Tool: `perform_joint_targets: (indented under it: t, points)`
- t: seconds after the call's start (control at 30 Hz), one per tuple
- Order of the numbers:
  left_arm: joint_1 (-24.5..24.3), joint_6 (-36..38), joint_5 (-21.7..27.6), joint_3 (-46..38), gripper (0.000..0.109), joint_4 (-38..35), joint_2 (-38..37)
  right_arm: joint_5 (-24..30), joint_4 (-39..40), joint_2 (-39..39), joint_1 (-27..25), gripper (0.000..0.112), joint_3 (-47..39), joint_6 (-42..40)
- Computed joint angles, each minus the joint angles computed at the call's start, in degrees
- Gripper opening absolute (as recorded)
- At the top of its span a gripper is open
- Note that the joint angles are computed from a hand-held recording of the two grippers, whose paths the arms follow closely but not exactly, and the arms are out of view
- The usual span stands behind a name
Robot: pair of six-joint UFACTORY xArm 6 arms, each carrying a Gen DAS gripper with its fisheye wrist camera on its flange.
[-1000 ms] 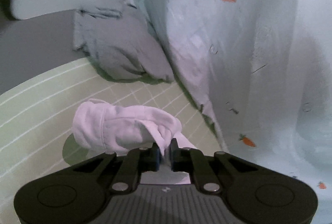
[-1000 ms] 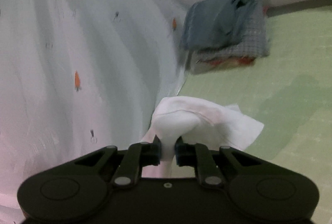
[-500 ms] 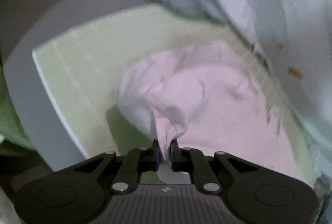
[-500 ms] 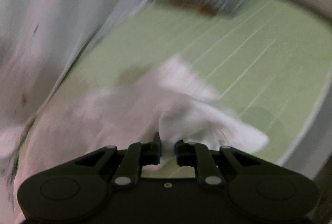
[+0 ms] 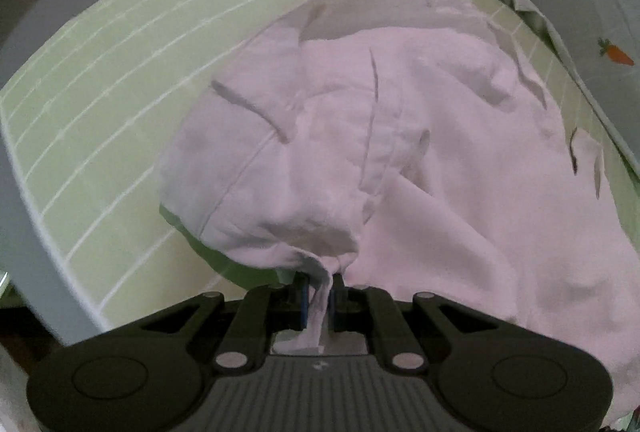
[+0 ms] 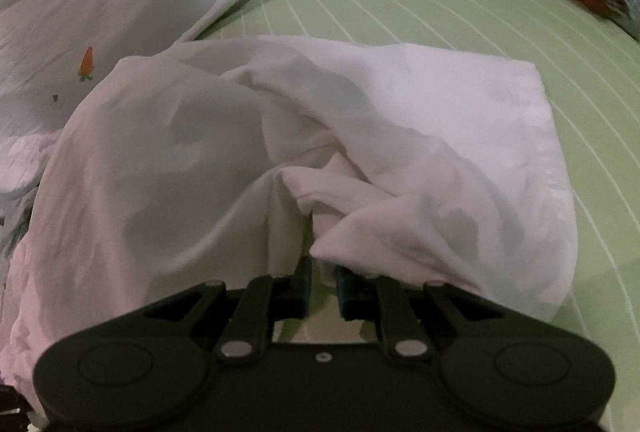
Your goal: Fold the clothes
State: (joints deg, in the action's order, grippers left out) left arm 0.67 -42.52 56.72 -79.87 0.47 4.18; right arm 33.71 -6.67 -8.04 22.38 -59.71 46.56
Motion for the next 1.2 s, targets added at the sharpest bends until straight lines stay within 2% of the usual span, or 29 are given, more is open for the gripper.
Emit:
perform_joint_targets:
  t: [0.2,0.33,0.43,0.5,0.6,0.7,0.73,0.8,0.83,0.87,0.9,0.93,0.97,1.0,1.03,1.1,1.13,1.2]
  points:
    - [0.9,0.2,1.8,-13.1,0.010,0.5,10.4,0.7,-0.8,12.5,-3.3,0.009,-13.3,-1.4]
    - [0.8,1.1,2.0,-22.9,0.010,1.0,18.0,0.0,-2.7,23.3,-5.5,0.008,-25.0,-1.6]
    - [0.7,0.5,1.0,-29.2,0.010,1.8,23.0,0.4,-4.9,30.9,-5.1,0.006,-34.9,0.3]
    - [0.8,-1.2,2.0,-34.4,0.010,2.3,26.5,0.9,-5.3,34.9,-5.4,0.005,-40.2,0.3]
    - [0.9,-3.6,6.0,-41.6,0.010,2.4,30.3,3.0,-4.8,34.2,-5.6,0.005,-40.3,1.3]
    - [0.6,-4.8,7.4,-42.2,0.009,4.3,30.1,4.5,-10.6,30.0,-5.8,0.007,-35.5,5.6]
    - [0.6,-5.4,7.3,-39.6,0.009,5.4,28.0,7.7,-15.6,26.9,-5.5,0.007,-32.7,9.2]
    - [1.1,-6.7,5.6,-31.3,0.009,7.4,21.9,10.2,-21.8,19.5,-5.3,0.009,-24.5,12.5]
    - [1.6,-7.3,4.6,-27.3,0.010,7.8,18.9,8.6,-21.3,16.2,-5.6,0.011,-20.3,13.6]
    - [2.2,-8.0,3.7,-22.9,0.010,7.2,15.7,7.2,-20.2,13.0,-6.0,0.019,-16.5,14.0]
    - [2.8,-8.6,2.9,-19.2,0.010,5.8,13.1,5.9,-19.0,9.9,-6.4,0.041,-12.7,14.3]
    - [3.1,-9.1,1.7,-16.5,0.010,4.5,11.4,4.6,-17.8,6.9,-6.8,0.053,-9.3,14.6]
    - [3.3,-9.7,0.5,-14.1,0.011,3.4,9.9,1.8,-16.8,5.9,-7.3,0.070,-7.5,16.5]
    - [3.5,-10.2,-0.8,-11.8,0.011,2.3,8.4,-0.9,-15.9,4.8,-7.7,0.079,-5.7,18.4]
    - [3.7,-10.7,-2.0,-9.5,0.012,1.1,7.0,-4.5,-14.6,3.9,-8.2,0.082,-3.7,20.2]
    - [3.5,-11.7,-2.9,-8.5,0.014,0.6,6.3,-16.5,-6.2,4.3,-9.8,0.099,0.4,24.7]
    - [3.4,-12.0,-3.1,-8.6,0.015,0.5,6.3,-22.5,-1.5,4.9,-10.2,0.103,2.2,26.5]
    - [3.4,-12.5,-3.2,-9.2,0.019,0.1,6.8,-33.3,1.6,7.7,-10.9,0.103,4.1,36.7]
